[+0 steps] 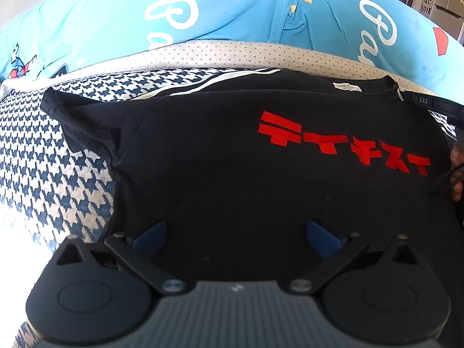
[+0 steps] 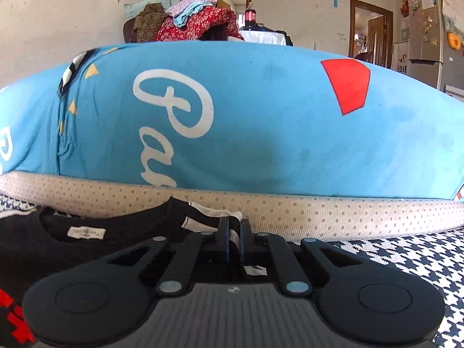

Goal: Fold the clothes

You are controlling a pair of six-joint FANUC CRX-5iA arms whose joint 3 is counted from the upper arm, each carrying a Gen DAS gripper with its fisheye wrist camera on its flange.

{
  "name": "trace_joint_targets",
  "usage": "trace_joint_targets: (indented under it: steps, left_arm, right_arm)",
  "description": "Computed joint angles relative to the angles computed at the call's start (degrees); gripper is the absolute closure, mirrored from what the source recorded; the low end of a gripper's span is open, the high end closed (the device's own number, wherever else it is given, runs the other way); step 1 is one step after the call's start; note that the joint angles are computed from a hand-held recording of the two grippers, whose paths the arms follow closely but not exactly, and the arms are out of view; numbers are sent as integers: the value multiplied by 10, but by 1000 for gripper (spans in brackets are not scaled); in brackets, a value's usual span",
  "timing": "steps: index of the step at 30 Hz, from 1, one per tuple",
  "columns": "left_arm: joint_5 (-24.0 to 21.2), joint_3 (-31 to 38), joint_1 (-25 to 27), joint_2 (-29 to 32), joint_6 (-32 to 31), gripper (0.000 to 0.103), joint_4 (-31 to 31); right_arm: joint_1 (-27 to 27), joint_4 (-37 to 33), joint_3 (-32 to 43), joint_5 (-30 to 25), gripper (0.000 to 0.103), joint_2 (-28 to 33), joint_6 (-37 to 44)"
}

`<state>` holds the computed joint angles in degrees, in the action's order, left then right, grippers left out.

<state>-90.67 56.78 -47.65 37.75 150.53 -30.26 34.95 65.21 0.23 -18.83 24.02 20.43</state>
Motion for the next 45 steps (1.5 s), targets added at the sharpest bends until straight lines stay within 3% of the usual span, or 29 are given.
trace_joint_targets:
  steps: [3,8,13,17,27,33,36,38,41,45]
  left_arm:
    - [-11,7,-1,3,6,0,-5]
    - [-6,-4,0,-5,20,0,-2]
    - [4,-22,-1,-18,32,0,3]
    - [4,-27,-4,-23,36,0,0]
    - [22,-78,-5,-69,93,0,-24]
    - [70,-147,9,-119,147,0,-9]
    - [93,-180,16,-143,168,0,-3]
    - [85,-182,15,-146,173,0,-13]
    - [90,-201,20,-162,191,0,-20]
    - [147,-267,46,-206,240,0,9]
  right_arm:
    - [4,-6,10,-15,96,5,-3]
    - [-1,30,-2,-35,70,-8,-79]
    - [9,24,-9,-56,67,-28,-79]
    - [28,-24,-16,-69,54,-49,-45]
    - [97,-214,-20,-107,50,-106,128]
    - [136,-326,-26,-141,45,-149,189]
    - [158,-345,-35,-164,43,-164,217]
    - [173,-342,-41,-178,41,-169,226]
    - [189,-332,-64,-165,39,-176,209]
    - [205,-314,-82,-154,36,-172,176]
